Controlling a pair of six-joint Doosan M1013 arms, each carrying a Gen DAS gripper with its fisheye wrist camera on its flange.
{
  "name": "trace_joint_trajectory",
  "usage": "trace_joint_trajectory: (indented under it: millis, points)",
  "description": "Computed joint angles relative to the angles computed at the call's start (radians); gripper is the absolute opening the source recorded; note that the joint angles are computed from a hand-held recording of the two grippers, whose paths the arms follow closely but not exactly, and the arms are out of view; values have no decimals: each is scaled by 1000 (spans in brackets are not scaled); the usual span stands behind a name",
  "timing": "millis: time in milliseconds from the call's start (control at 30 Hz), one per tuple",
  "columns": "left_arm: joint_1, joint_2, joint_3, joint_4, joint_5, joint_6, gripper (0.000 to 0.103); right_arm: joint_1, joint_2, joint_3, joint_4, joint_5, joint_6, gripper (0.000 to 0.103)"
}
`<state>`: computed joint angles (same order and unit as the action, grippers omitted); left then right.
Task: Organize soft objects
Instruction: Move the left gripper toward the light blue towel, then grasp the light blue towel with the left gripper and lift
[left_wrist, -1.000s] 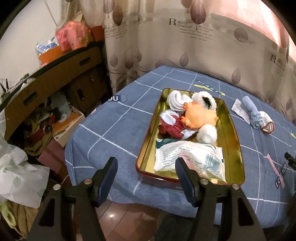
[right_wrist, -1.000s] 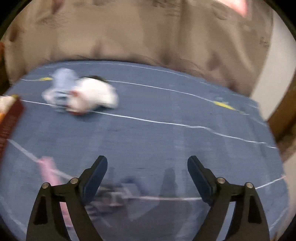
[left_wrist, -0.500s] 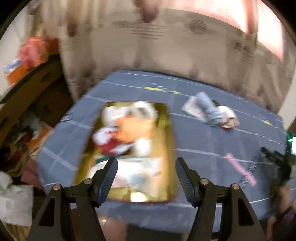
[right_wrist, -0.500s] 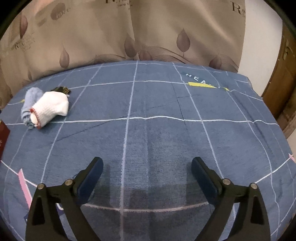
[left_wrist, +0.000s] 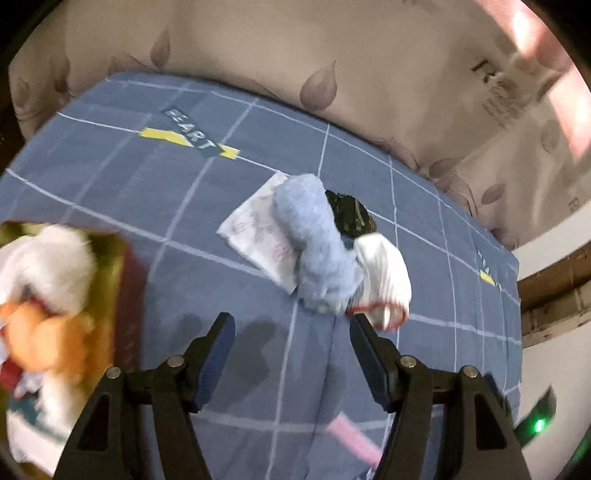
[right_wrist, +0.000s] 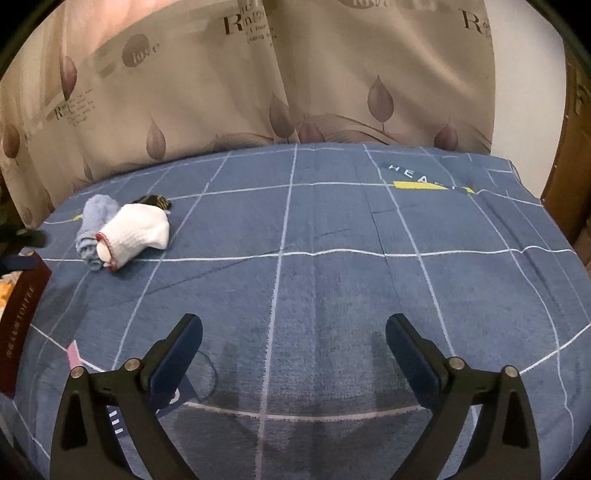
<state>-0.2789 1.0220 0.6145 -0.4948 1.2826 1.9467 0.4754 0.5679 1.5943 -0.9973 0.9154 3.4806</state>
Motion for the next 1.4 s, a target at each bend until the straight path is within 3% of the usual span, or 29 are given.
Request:
trace_joint_trajectory:
  millis: [167,367,533,667,767,800,833,900,1033,1100,1200,1267,1400]
  points:
    - [-17,113,-191,8,92,-125,66,2,-7,14,-35,-21,32,100]
    - [-31,221,-391,4,183,-189,66,4,-12,23,-59,-30,52,100]
    - [-42,232,-411,-3,157,-183,66,5,-13,26,-67,-29,65,101]
    - [-47,266,-472,-3,195,-212,66,5,-12,26,-68,-28,66,101]
    - [-46,192,-317,-29,80,-152,65,5,-13,27,-75,-28,75,101]
    - [-48,173,-278,-19,47,-142,46,5,-13,27,-77,-28,79,101]
    - [-50,156,-245,-5,17,-133,14,4,-13,27,-76,-27,81,102]
    - [-55,151,-234,29,18,-120,14,4,-14,30,-80,-28,89,102]
    - [-50,93,-117,19,-56,-40,13,5,-16,35,-89,-30,106,102]
    - [-31,35,-11,-56,-99,-9,13,5,-18,39,-96,-32,117,102]
    - [-9,-88,208,-144,-200,140,13,3,-20,43,-97,-35,129,102]
    - [13,-152,322,-189,-216,216,13,3,-20,43,-95,-36,127,102]
    - [51,-224,455,-225,-226,296,13,1,-20,41,-84,-36,114,102]
